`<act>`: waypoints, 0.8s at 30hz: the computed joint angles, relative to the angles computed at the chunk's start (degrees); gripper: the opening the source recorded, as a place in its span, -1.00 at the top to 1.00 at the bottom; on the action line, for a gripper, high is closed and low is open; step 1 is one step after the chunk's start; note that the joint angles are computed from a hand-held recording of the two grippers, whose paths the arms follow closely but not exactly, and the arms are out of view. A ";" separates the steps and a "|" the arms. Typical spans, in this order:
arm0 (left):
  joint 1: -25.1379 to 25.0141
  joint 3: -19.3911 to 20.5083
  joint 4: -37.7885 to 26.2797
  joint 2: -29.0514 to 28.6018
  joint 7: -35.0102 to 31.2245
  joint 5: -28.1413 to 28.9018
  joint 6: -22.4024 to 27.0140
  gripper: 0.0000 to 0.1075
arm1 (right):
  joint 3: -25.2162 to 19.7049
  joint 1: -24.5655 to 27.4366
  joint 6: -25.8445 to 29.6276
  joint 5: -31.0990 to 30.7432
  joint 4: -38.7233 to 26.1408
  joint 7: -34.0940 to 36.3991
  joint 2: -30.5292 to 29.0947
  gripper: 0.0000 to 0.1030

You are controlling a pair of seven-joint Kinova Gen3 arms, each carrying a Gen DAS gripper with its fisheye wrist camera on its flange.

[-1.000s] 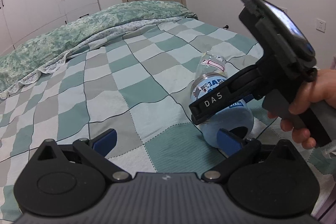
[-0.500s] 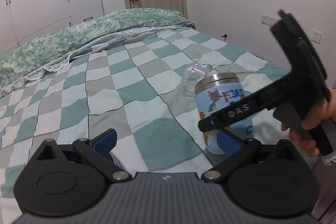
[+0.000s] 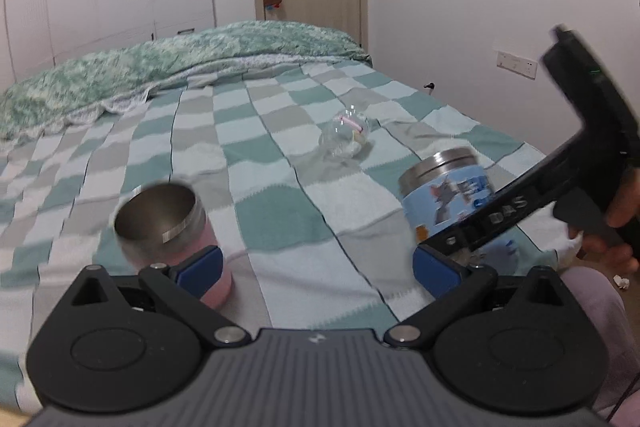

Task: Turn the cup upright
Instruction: 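Lift the blue cup with the right tool and rotate it toward upright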

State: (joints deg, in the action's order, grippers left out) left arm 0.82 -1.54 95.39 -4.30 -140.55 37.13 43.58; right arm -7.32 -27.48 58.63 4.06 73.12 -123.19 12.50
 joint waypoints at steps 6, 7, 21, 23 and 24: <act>-0.31 -0.23 1.98 -1.07 3.28 -2.46 -1.16 -0.92 | -13.30 9.78 -1.34 4.80 -2.91 -5.57 6.45 -0.65; -0.27 -0.22 2.00 -1.19 3.84 -2.96 -1.29 -0.92 | -15.72 11.10 -1.59 7.09 -2.98 -6.59 6.93 -0.63; 3.38 0.11 3.44 -3.39 11.48 -5.38 -3.66 -0.92 | -45.62 37.43 -23.90 38.13 26.91 -31.33 -14.52 -1.00; 1.29 3.90 2.96 -3.30 16.14 -7.51 -3.87 -0.92 | -48.13 41.96 -28.00 42.76 32.22 -35.95 -19.19 -1.00; 0.96 5.18 2.61 -3.13 18.47 -8.65 -3.97 -0.92 | -48.44 43.61 -30.33 45.09 34.58 -38.25 -21.20 -1.00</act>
